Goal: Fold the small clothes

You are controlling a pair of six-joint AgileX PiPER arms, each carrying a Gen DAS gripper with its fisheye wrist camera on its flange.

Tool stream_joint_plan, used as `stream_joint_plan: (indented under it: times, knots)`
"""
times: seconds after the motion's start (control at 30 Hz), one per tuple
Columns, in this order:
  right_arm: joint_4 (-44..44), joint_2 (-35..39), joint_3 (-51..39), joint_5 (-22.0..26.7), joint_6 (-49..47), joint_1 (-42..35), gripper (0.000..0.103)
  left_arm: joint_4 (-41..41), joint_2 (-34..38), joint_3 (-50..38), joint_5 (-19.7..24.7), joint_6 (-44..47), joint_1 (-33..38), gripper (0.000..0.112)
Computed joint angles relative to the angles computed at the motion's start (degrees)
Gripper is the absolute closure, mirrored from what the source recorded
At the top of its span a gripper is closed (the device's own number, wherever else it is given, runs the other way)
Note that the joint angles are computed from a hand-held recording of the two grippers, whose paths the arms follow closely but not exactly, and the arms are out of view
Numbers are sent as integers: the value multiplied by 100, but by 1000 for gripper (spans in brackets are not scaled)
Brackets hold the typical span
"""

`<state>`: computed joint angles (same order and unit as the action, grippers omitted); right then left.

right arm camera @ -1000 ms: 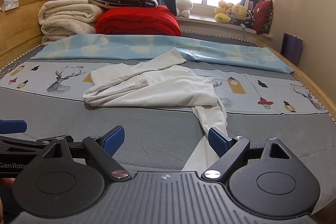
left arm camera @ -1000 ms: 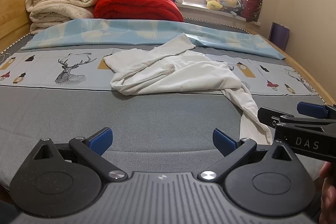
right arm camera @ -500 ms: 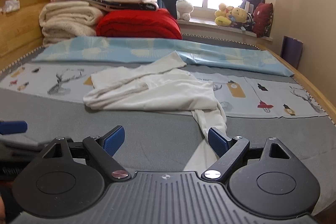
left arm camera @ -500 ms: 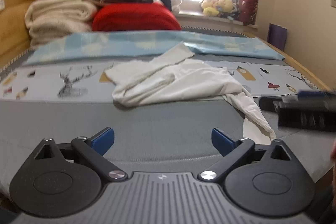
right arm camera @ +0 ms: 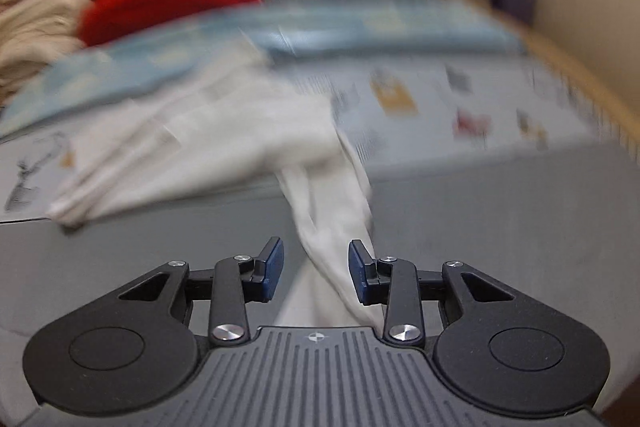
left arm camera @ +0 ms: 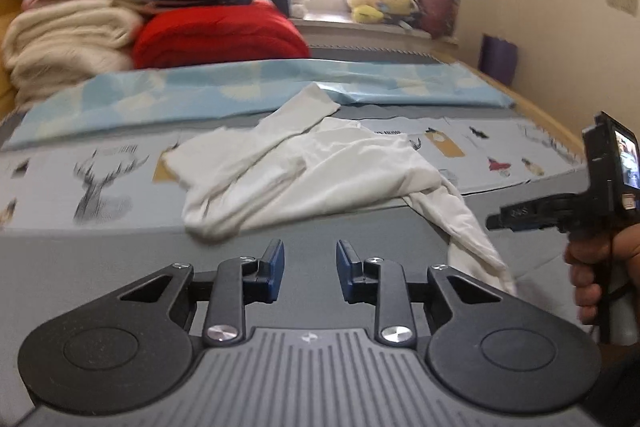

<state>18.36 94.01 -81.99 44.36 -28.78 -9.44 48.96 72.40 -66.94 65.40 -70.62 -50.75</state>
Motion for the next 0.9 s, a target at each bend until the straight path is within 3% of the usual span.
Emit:
stream_joint_plan:
  times: [0.13,0.27,0.37,0.43,0.5,0.57,0.67,0.7,0.8,0.9]
  knots:
    - [-419,678,-620,647,575,-92,60,-229,589,-58,-1332,1058,1601,81]
    - [-41,1516,-1115,924,360,26,56,-739,1321,-121,-2258,1447,2929,81]
    - [-321,1978,-1451,1090,140,124,56,-851,1844,-159,-2773,1592,3510,79]
    - [-350,2181,-1697,1259,-19,90,61,-1224,2206,-326,-2872,1940,3822,77]
    - [-270,2285,-1854,1338,-189,42,96,-1506,2525,-519,-2991,2166,4041,75]
    - [-78,2383,-2034,1458,-412,-67,98,-1413,2829,-723,-3044,2194,4119,61]
    - [226,2448,-2310,1501,-458,-261,98,-1555,3100,-866,-3170,2359,4214,59]
    - [302,2442,-2359,1373,-399,-317,98,-1521,3184,-901,-3182,2318,4211,60]
    - [-43,2316,-2363,283,127,-437,99,-1630,3320,-1011,-3036,2558,4185,103]
    - [-1295,2324,-2240,-972,1361,-395,99,-1743,2996,-759,-3275,2932,4191,107]
